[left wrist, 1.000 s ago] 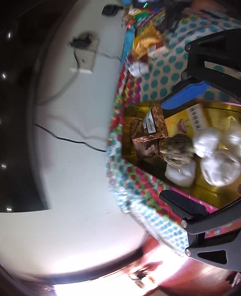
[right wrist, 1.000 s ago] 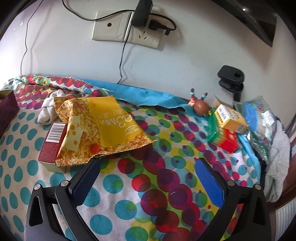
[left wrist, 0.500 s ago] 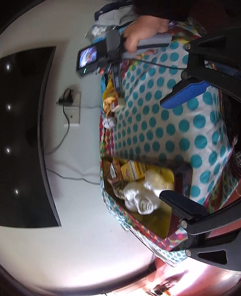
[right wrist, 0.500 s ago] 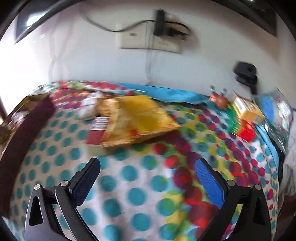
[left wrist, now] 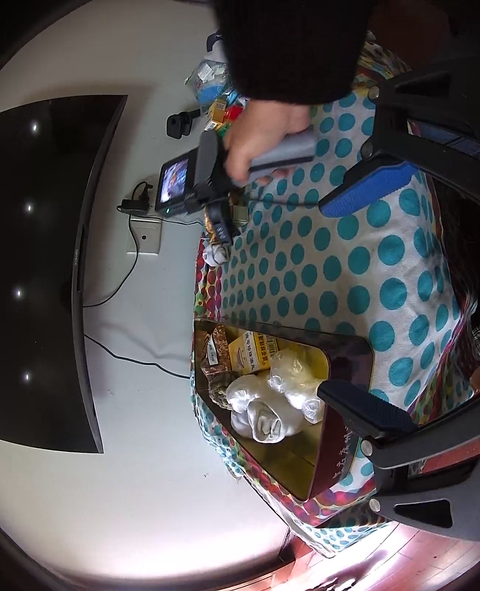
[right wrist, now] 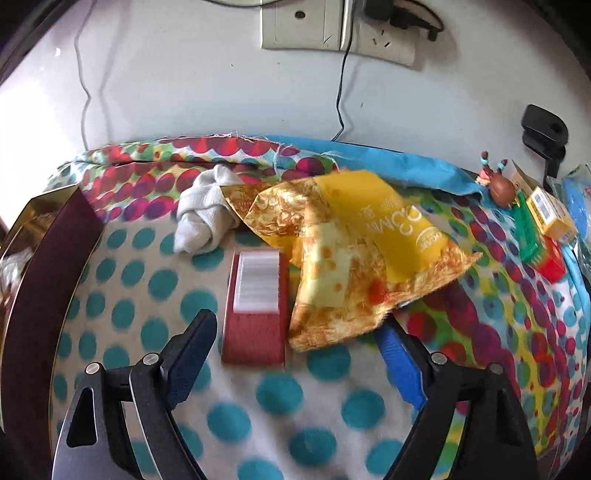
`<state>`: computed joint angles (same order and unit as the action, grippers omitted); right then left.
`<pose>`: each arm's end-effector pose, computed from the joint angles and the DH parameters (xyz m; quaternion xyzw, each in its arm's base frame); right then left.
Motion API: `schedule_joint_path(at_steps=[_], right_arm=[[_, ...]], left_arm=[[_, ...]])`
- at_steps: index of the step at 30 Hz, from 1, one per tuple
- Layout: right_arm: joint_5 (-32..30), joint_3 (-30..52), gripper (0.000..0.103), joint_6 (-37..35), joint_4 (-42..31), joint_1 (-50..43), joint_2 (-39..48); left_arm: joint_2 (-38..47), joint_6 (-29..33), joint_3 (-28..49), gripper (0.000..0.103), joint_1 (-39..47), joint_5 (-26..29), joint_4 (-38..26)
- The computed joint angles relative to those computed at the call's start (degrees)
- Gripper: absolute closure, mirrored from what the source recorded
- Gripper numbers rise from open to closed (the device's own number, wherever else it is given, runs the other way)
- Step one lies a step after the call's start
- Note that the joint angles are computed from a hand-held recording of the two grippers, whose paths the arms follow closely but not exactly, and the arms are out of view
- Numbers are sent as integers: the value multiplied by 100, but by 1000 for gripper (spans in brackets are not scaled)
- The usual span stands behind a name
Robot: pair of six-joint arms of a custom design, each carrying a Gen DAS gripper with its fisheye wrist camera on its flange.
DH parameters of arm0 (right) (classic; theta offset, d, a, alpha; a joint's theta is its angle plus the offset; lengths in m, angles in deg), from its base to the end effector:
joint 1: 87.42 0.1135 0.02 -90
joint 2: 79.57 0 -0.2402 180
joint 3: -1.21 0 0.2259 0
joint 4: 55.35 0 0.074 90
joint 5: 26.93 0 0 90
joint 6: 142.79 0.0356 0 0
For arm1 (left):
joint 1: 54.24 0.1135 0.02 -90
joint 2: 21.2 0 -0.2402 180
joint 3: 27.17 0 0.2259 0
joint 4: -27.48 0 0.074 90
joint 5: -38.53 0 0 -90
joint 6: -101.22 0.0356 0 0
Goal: Organize objects
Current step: 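Grasp the red barcode box with the right tool, then carry the red box into the gold tray and open the right tool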
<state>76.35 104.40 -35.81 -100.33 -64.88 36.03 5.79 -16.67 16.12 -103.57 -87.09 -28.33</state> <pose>0.3753 0.1469 0.1901 -0.0138 0.9538 -0.0102 0.3000 0.0823 -0.0640 0.2204 0.0320 0.8704 -0.0372 0.4899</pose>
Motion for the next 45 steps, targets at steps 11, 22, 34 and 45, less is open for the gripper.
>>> schedule_joint_path(at_steps=[11, 22, 34, 45], right_arm=[[256, -919, 76, -646, 651, 527, -675], [41, -2371, 76, -581, 872, 504, -2035], [366, -1952, 76, -286, 223, 834, -2552], [794, -536, 76, -36, -340, 1867, -1767]], left_arm=[[14, -5, -78, 11, 100, 48, 3], [255, -529, 52, 11, -529, -428, -232], [130, -980, 231, 11, -586, -655, -708], [-304, -801, 220, 11, -225, -467, -781]])
